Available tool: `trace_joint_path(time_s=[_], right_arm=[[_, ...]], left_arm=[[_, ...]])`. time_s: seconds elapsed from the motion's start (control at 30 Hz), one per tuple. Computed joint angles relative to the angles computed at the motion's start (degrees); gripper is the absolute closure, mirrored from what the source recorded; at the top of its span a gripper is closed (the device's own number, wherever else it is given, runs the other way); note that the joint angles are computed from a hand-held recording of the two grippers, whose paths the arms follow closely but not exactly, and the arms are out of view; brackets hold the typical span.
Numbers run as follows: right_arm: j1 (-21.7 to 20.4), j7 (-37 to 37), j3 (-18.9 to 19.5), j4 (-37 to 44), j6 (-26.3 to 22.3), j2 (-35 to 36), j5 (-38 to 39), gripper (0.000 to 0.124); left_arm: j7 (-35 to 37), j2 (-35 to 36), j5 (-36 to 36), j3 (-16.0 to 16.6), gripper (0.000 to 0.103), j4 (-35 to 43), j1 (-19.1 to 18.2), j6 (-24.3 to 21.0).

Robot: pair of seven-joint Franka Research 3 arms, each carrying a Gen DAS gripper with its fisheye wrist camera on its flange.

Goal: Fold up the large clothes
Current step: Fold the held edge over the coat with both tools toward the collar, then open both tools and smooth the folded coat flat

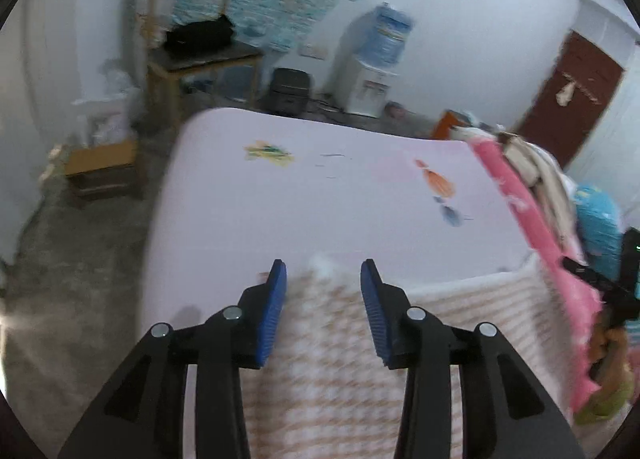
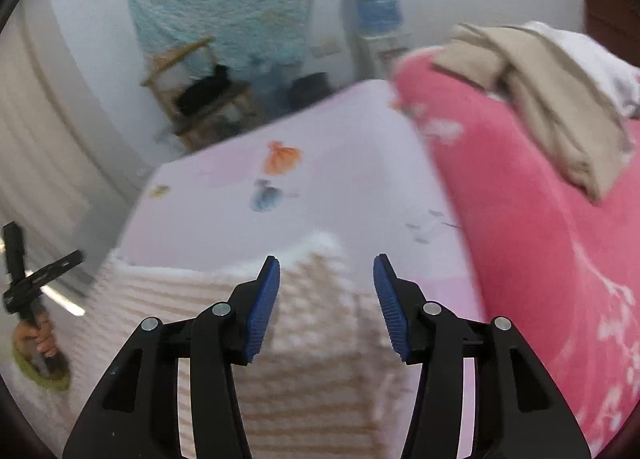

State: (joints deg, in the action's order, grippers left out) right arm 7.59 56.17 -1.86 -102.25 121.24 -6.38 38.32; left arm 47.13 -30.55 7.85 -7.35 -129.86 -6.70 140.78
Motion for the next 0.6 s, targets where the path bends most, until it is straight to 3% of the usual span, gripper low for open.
trace_joint_path(time_s=[0.1, 0.17, 0.23, 0.27, 0.3, 0.33, 0.4, 0.5, 0.6], right_arm=[[1.0, 0.8, 0.9, 3.3, -5.1, 4.2, 0.3, 0.083], [0.7, 5.0, 1.2, 5.3, -5.4, 7.1, -2.2, 0.087], [-0.2, 9.3, 0.8, 5.5, -2.8, 8.2, -4.8, 0.101], [-0.6, 11.4, 0.7, 5.5, -1.9, 8.1, -6.3, 0.099], [-1.0, 14.5, 0.4, 4.9, 0.0, 7.3, -9.6, 0.089], [-1.4, 14.8, 0.2, 4.0, 1.2, 6.2, -10.5, 0.087], [-1.7, 12.0, 0.2, 0.9, 3.3, 2.0, -10.0, 0.087], [-0.1, 5.2, 0.4, -3.7, 2.5, -4.5, -6.8, 0.081], [3.0, -0.7, 1.5, -7.1, 0.4, -8.5, -4.9, 0.079]], left_arm=[[5.0, 6.8, -5.9, 2.6, 0.065, 3.2, -3.5, -2.2], [3.9, 9.3, -7.4, 2.6, 0.065, 3.3, -2.2, -3.5], [2.4, 6.1, -11.9, 4.3, 0.066, -1.2, -1.5, 0.8], [1.5, 4.1, -14.2, 5.1, 0.066, -3.2, -1.3, 2.2], [-1.1, 2.6, -12.6, 3.9, 0.066, -3.7, 0.4, 0.7], [-3.6, 1.0, -9.1, 2.3, 0.066, -3.4, 2.8, -2.6], [-5.0, -1.3, -6.6, 1.2, 0.066, -3.7, 3.2, -3.2], [-2.1, -3.8, -6.8, 1.2, 0.066, -4.1, -0.9, -0.3], [4.8, 0.1, -8.5, 1.0, 0.066, 0.1, -6.9, 0.5]])
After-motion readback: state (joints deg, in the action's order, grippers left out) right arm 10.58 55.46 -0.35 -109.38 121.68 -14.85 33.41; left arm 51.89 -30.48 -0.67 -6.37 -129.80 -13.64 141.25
